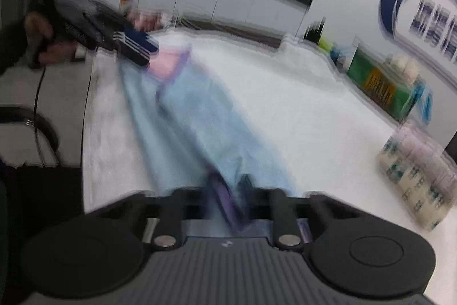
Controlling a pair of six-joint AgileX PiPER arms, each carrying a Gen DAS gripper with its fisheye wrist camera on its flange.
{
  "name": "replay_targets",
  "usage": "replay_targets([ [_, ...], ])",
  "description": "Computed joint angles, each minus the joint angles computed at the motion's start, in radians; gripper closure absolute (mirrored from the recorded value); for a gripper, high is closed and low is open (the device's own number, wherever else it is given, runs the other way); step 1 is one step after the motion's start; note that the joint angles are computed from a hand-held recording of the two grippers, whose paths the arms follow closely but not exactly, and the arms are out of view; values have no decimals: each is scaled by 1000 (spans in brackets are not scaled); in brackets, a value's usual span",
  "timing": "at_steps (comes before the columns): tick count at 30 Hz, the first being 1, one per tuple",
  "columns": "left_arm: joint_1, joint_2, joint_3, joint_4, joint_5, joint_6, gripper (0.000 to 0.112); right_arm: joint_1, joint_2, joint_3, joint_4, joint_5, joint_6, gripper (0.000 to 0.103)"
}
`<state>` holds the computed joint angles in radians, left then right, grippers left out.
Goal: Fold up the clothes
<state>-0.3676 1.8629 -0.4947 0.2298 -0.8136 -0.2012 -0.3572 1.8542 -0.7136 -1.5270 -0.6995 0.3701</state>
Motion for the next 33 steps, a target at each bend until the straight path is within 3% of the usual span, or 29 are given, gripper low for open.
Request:
replay_targets([
  [2, 69, -8, -10, 92, 18, -114, 65, -13, -21, 18, -15, -19, -5, 82],
  [4, 143, 0, -61, 223, 64, -293, 66, -27, -51, 34, 1, -94, 0, 58],
  [6, 147, 7, -169, 289, 207, -451, 73, 3, -55, 36, 77, -181, 13, 55],
  [7, 134, 15, -219, 293, 272, -480, 76, 51, -45, 24, 126, -181, 33, 55],
  [10, 99, 55, -348, 285, 426, -512, 79, 223, 7, 4, 316, -116, -28, 55],
  [13, 81, 105, -433, 124, 522, -405, 83, 353, 69, -20, 459, -44, -138, 55],
  [15, 104, 139, -457, 136, 500, -443, 89, 394, 97, -41, 488, 9, -143, 59],
  [16, 113, 153, -465, 145, 485, -458, 103, 413, 111, -53, 502, 35, -143, 67],
  [17, 119, 165, -474, 152, 473, -465, 109, 433, 126, -65, 515, 61, -143, 73],
  [18, 125, 178, -484, 159, 461, -472, 110, 444, 136, -78, 515, 81, -124, 76],
  [19, 129, 186, -487, 151, 444, -469, 111, 444, 138, -92, 494, 88, -74, 88],
  [20, 130, 191, -487, 134, 422, -459, 112, 445, 138, -100, 489, 94, -41, 93],
  [22, 130, 188, -466, 64, 372, -401, 112, 454, 132, -99, 521, 100, -29, 97],
  [26, 135, 186, -459, 44, 366, -386, 110, 472, 119, -91, 495, 108, 57, 98],
  [28, 126, 180, -445, 0, 363, -337, 100, 490, 126, -92, 503, 123, 38, 94],
  [31, 100, 141, -347, -124, 239, -186, 86, 461, 103, -69, 472, 86, 36, 82],
  [33, 67, 105, -271, -167, 144, -120, 84, 399, 63, -30, 447, 23, 71, 77],
])
